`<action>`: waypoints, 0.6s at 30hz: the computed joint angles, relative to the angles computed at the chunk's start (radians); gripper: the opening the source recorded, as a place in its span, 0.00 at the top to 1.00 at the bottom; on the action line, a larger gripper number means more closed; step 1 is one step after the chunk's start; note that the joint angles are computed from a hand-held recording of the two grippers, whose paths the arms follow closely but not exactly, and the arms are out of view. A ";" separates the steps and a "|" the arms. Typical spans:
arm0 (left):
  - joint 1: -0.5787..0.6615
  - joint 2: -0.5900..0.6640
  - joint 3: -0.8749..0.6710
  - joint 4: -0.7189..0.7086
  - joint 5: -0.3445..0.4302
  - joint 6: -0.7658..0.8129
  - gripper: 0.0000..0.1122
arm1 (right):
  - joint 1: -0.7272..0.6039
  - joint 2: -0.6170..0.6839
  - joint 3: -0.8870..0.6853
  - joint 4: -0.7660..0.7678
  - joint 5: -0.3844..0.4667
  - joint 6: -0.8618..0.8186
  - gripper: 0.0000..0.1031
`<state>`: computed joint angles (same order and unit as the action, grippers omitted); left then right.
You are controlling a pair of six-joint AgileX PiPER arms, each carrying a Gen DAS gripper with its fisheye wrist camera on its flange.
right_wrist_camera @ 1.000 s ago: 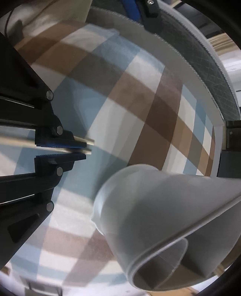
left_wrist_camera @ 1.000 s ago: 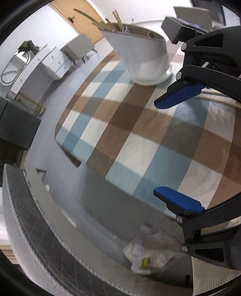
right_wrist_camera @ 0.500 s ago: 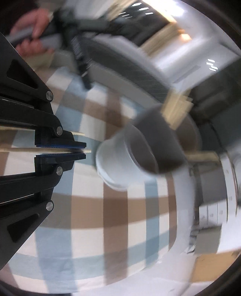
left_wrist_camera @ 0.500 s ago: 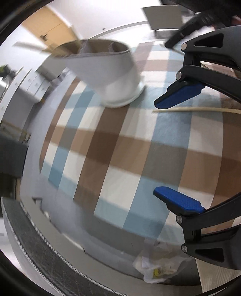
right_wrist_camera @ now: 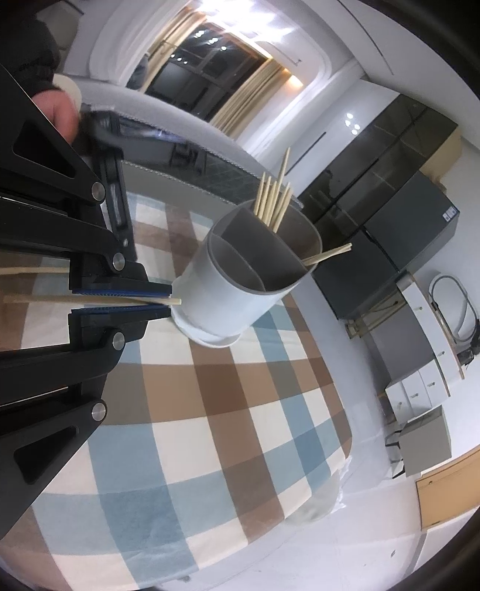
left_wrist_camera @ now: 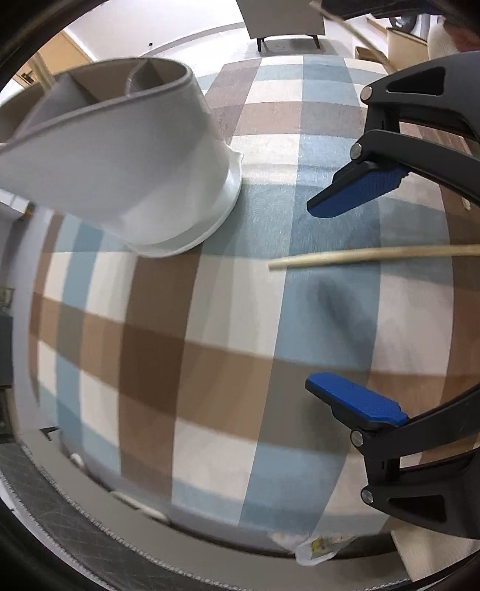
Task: Organize utensils
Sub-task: 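Pinch one chopstick with the right tool while the left tool pinches the other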
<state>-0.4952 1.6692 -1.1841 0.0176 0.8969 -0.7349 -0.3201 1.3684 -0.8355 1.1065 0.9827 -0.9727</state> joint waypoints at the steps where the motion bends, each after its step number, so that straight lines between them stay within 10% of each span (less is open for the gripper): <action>1: -0.007 0.014 -0.011 0.008 0.010 -0.007 0.27 | -0.006 -0.003 0.001 0.011 0.009 -0.007 0.97; 11: -0.069 0.133 -0.132 0.145 0.099 -0.052 0.39 | -0.036 0.002 -0.008 0.051 0.042 -0.024 0.97; 14: -0.099 0.135 -0.146 0.157 0.094 -0.057 0.63 | -0.041 0.000 -0.010 0.052 0.043 -0.021 0.97; 16: -0.114 0.138 -0.162 0.144 0.102 -0.041 0.99 | -0.040 -0.003 -0.008 0.050 0.039 -0.019 0.97; 18: -0.112 0.136 -0.161 0.099 0.095 0.002 1.00 | -0.038 -0.010 -0.005 0.043 0.031 -0.013 0.97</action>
